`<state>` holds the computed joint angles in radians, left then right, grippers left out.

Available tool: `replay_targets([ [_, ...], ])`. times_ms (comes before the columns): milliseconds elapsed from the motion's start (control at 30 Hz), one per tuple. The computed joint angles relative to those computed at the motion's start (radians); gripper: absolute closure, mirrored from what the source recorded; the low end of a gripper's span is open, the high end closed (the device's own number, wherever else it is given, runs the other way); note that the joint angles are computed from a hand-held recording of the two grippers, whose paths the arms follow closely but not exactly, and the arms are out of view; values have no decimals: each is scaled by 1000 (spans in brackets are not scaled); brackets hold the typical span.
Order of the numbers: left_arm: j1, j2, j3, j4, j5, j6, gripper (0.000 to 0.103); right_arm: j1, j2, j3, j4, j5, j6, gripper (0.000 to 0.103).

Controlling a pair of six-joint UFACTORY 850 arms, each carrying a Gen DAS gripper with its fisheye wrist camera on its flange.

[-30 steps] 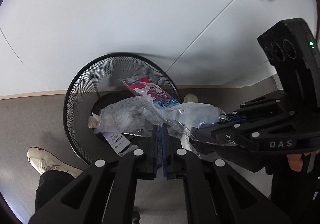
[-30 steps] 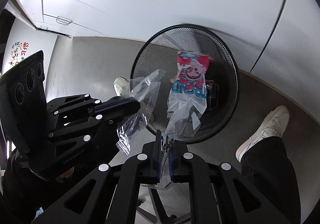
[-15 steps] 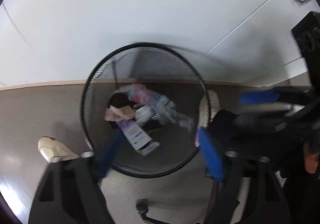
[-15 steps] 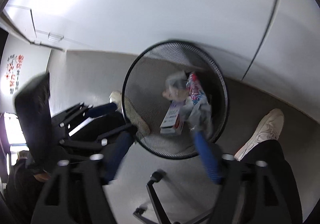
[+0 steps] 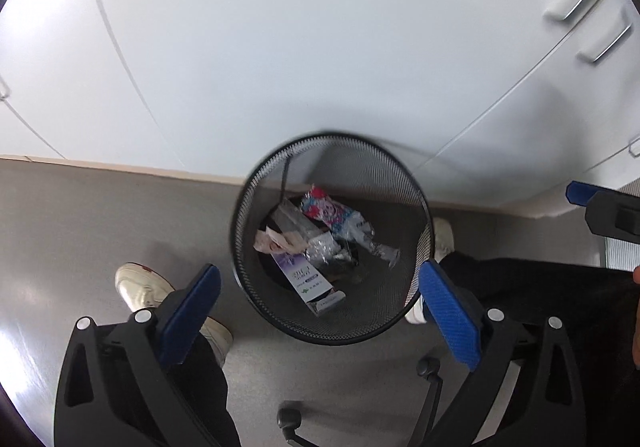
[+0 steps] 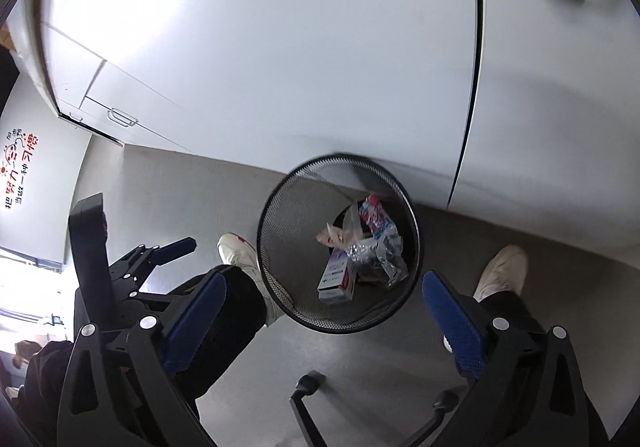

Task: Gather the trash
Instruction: 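Raise both tools back toward the counter and the blue wrapper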

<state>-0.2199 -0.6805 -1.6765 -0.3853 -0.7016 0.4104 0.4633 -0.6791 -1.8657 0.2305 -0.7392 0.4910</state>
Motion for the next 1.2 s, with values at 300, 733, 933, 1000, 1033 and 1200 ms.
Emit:
replay_targets([
  [300,11,249,149,-42,136,-14,5,62,139,31,-162,39,128,3],
  [733,-12,461,113,54,174,-147,5,134,347,40,-484,15,363,3],
  [933,-42,445,-22,121,127,-214,4,120,370,-47,-541,-50,384,3],
  [1000,-51,422,-86,147,105,-247,4,109,361,-93,-547,-81,376,3],
  [1033,-55,411,-107,150,101,-254,4,101,356,-113,-543,-91,365,3],
  [1200,-74,277,-342,252,18,-380,4,31,262,-305,-475,-158,280,3],
])
